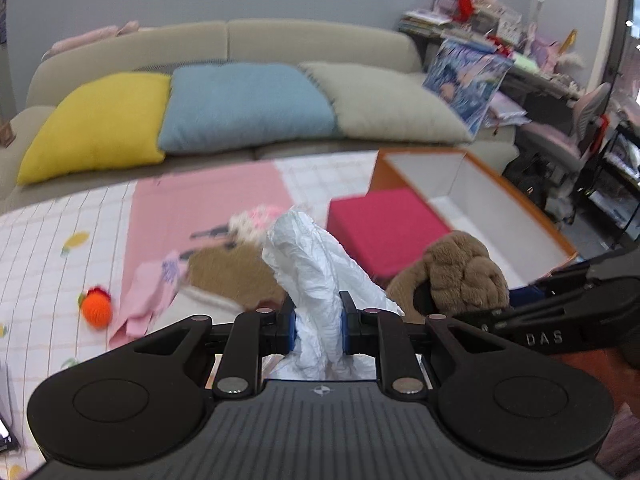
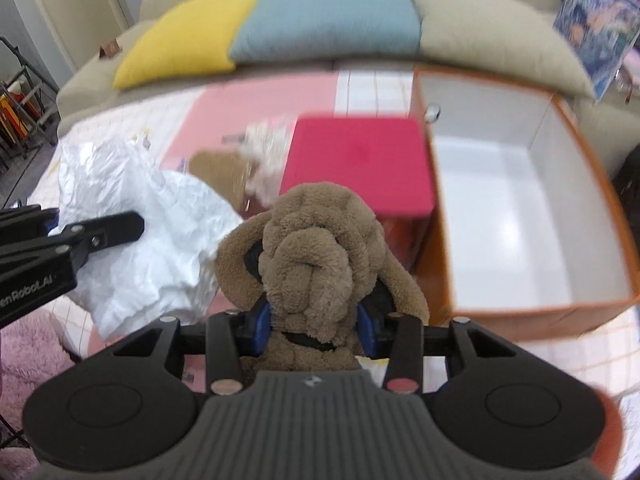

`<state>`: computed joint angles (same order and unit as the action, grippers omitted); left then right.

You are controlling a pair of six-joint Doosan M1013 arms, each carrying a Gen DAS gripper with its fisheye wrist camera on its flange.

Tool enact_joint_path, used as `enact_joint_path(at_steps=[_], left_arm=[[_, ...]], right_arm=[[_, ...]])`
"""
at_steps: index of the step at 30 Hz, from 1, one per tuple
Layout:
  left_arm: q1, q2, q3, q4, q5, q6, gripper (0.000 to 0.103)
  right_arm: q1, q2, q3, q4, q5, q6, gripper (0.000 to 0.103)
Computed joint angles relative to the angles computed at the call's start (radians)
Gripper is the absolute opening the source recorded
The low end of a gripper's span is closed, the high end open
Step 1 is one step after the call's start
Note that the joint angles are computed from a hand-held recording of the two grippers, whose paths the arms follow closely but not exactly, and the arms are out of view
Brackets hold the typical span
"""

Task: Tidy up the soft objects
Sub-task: 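Carry the teddy bear and tissue into the orange box and open both tools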

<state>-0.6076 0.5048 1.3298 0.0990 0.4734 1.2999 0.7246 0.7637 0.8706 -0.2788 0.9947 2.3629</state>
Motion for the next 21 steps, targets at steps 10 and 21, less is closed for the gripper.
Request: enact_joint_path(at_steps=[10,21], left_arm=[[0.001,0.038,-0.112,-0.287,-0.031,0.288,0.021],[-0.028,0.175,-0.356,-0.474,0.124,0.447,0.021]], right_arm=[[-0.02,-0.056,0.041,-0.207,-0.004,-0.004,0.042],[-0.073,-0.082,0.072,-0.282,0.074,-0.071,0.043]])
